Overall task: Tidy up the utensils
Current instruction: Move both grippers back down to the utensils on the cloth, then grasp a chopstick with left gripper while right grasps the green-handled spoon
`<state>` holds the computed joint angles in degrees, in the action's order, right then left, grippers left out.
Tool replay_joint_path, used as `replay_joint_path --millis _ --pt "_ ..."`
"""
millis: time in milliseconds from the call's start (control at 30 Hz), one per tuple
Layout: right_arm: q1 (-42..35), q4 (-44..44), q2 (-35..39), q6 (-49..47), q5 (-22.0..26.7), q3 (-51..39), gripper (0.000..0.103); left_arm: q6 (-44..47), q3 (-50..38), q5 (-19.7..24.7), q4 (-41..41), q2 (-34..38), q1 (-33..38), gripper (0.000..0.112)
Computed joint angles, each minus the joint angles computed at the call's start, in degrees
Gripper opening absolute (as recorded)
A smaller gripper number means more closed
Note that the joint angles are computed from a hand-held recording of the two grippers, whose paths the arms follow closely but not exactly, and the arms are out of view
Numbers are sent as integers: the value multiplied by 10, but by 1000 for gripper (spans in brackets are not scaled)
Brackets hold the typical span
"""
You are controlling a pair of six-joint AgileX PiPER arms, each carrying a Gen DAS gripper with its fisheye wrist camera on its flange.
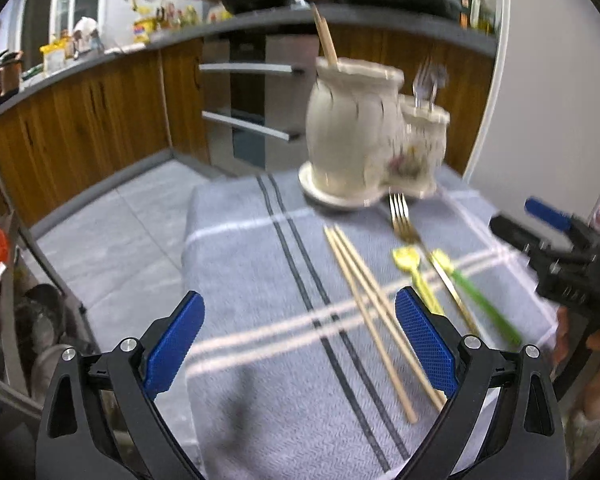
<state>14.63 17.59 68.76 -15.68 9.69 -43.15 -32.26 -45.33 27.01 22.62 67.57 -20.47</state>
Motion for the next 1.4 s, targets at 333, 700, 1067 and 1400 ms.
replay_joint_path --millis 333,700,1067,1400 --pt "-47 154 22 -141 44 -17 98 20 -32 42 -21 57 -42 83" --pt "-53 172 23 -171 53 -19 98 31 -61 66 -27 99 -66 54" --pt "-64 202 18 -209 59 -15 98 37 -93 75 -34 133 -56 30" --pt "-48 91 44 -159 165 -45 97 41 -91 80 -22 132 -55 24"
